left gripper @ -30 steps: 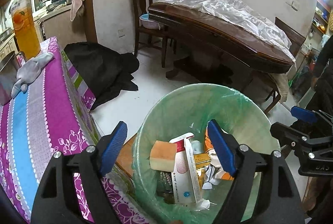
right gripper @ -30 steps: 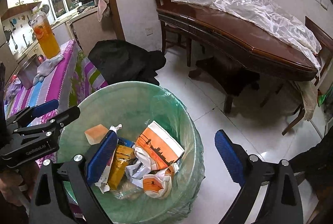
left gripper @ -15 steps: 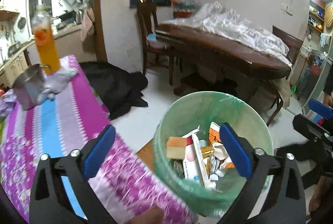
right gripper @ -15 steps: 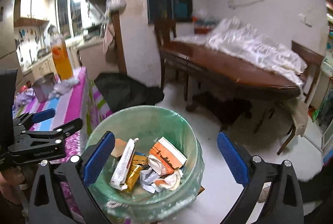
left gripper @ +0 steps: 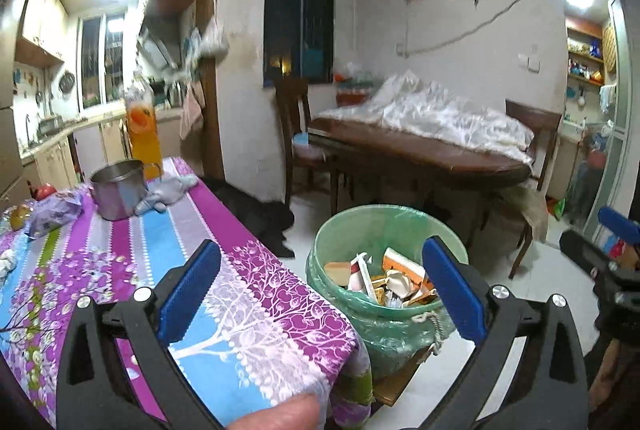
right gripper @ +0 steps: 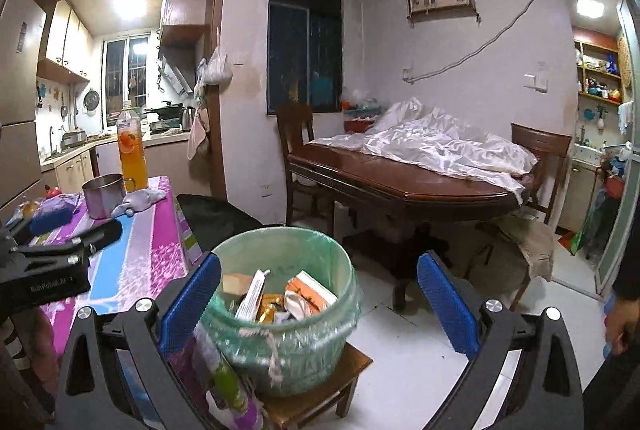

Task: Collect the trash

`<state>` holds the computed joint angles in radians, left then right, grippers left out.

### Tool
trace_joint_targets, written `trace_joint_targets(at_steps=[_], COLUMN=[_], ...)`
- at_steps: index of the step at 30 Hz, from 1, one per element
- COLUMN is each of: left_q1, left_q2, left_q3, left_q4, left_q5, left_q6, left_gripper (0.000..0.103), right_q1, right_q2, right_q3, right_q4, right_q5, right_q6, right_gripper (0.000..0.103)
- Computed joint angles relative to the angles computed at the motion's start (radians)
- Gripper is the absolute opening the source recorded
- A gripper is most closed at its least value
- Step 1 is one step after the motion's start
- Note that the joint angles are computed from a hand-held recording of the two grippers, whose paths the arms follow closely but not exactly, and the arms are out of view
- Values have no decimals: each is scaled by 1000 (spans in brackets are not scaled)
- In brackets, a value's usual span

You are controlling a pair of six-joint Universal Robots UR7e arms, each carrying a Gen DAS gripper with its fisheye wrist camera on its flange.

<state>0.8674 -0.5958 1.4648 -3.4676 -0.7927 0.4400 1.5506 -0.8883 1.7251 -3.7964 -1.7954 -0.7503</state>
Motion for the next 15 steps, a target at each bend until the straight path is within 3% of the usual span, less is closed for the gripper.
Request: trace_joint_targets(at_steps=[2,7,15], left_q1=[-10,-27,-45], left_q2=[-20,-50,-74], left_q3=[48,146,243], left_q4=[-27,-79,-138], left_q5=[-5,11,10], left_q6=[-14,-25,-24], left_gripper=[97,97,97], right_q1=[0,-17,-41], right_q2=[-13,-67,-87], right_q3=[67,195,287], right_q4=[-83,-145,-251], right_q5=[-6,3,31], right_q6=[-20,-10,-8], right_gripper=[98,98,98])
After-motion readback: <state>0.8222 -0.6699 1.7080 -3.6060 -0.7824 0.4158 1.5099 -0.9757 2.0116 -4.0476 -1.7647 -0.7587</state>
